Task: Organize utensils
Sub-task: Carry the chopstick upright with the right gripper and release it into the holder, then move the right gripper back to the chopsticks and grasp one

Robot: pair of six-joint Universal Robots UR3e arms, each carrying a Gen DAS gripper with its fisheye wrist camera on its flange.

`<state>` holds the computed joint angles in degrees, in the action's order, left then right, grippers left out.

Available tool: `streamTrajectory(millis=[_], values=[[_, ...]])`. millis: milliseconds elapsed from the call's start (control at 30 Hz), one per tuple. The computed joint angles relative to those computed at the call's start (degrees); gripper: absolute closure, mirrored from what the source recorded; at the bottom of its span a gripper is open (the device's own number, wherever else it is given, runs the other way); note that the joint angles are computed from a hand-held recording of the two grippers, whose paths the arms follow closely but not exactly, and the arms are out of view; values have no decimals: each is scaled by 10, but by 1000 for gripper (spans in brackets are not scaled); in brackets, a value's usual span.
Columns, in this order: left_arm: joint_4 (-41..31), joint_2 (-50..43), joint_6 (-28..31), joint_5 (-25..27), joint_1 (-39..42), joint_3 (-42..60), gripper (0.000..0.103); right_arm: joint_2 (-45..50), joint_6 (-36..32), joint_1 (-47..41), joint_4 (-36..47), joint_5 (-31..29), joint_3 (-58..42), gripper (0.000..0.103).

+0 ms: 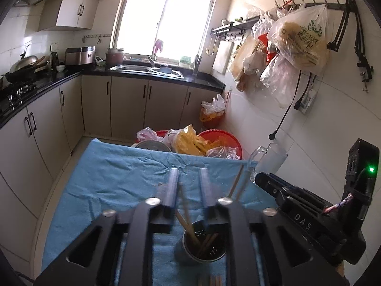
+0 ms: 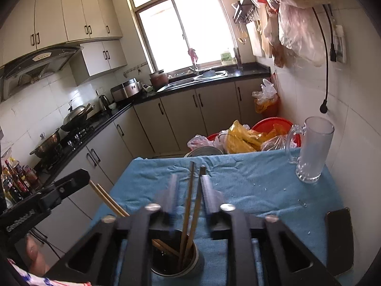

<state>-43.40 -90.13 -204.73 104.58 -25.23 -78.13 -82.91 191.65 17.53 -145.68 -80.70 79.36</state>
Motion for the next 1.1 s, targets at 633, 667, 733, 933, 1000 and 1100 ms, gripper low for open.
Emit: streamTrajectory(millis=[633,667,733,933,1000,1100], values=[[-34,201,-101,135,-148,-222,56,-333,-55,-99,88,30,340,46],[-33,203,-108,129,-151,-239,56,-357,-66,-111,103,39,371,46],[-31,202,-123,107,-155,-274,56,-398,-87,-128,127,54,427,46],[17,146,-126,32,-166,-352,66,-453,-138,-145,162,68,531,61],[28,117,-117,13,-171,-357,74,-461,-145,-144,158,74,550,61],[55,79,-105,-19,-172,-356,74,-443,-134,-118,131,63,562,63]])
